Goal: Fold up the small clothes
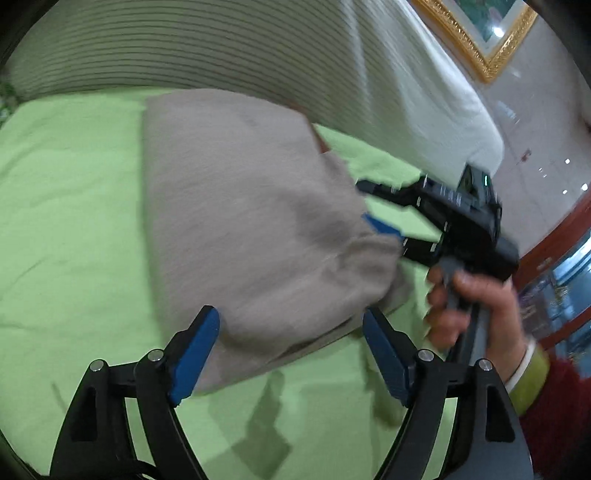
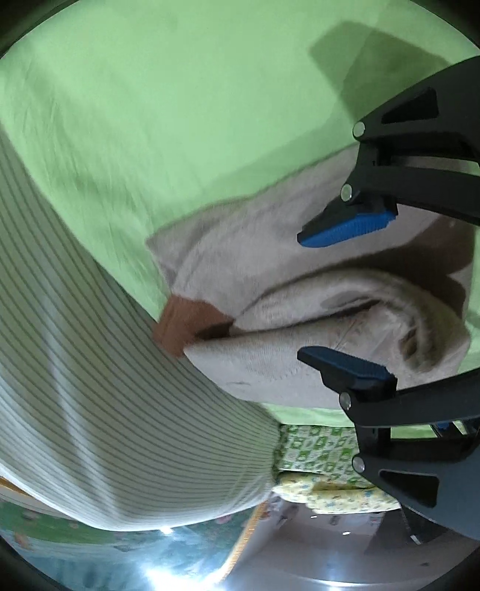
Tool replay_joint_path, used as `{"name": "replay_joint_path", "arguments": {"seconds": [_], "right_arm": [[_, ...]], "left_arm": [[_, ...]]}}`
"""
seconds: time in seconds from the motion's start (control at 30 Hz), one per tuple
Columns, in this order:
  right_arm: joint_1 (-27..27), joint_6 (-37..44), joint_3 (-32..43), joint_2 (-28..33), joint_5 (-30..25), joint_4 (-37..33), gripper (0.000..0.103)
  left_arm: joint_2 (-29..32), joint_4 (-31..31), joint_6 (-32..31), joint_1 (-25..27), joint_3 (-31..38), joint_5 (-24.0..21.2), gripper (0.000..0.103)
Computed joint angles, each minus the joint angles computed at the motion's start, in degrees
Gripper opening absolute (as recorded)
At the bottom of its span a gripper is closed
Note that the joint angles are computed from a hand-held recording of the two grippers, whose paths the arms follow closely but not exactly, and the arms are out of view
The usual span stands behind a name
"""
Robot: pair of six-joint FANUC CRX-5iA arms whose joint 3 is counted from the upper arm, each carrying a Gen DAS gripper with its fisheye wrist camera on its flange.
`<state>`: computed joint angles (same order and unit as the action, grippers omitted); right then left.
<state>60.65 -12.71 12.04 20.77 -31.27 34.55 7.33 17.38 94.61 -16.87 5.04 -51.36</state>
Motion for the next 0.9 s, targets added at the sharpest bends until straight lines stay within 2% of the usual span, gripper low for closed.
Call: {"name": "replay_joint_path", "arguments": {"seconds": [0.1,0.27,0.3,0.47,0.57,0.67,0.7,0.77,0.83,0.9], "right_arm": [[-0.5,12.68,7.6,2.87,-4.82,-9.78,0.064],[-1.68,24.39,17.66,7.31,-10.37,-18.9,0.067],[-1.96,26.67,20.03,8.36,-12.04,-20.68,0.068],[-2.33,35.39,31.92,14.29,-19.91,-24.76,0.068],[-1.95,41.37,44.62,21.13,-30.6,-25.07,0.068],[-1.6,46.22,54.85,26.4,-36.91,-25.51,0.039],[-1.23,46.78,57.22,27.61,-38.59,-24.17,0.018],[-0.88,46.29,54.78,25.73,-36.61,-22.55,0.018],[-0.51,44.41,45.2,19.81,-29.62,-19.79,0.016],[0.21,42.38,39.57,16.02,-25.23,-15.45,0.016]], "left_arm": [[-0.93,-4.73,2.57,-0.25,-0.8,-2.78,0.082],[0.76,-11.21,7.57,-1.45,0.81,-4.79,0.082],[1.82,-13.84,8.97,-2.17,2.51,-6.41,0.082],[2.42,-16.04,10.2,-3.01,3.27,-7.51,0.081],[4.21,-16.44,11.38,-3.45,5.12,-7.72,0.077],[4.23,-15.76,11.73,-3.09,4.89,-7.41,0.07],[3.83,-15.43,11.45,-2.89,4.47,-7.4,0.068],[4.72,-14.75,11.26,-3.03,5.88,-8.06,0.063],[4.89,-13.98,10.42,-2.85,6.09,-8.3,0.057],[5.11,-13.62,9.96,-2.68,6.53,-8.98,0.054]]}}
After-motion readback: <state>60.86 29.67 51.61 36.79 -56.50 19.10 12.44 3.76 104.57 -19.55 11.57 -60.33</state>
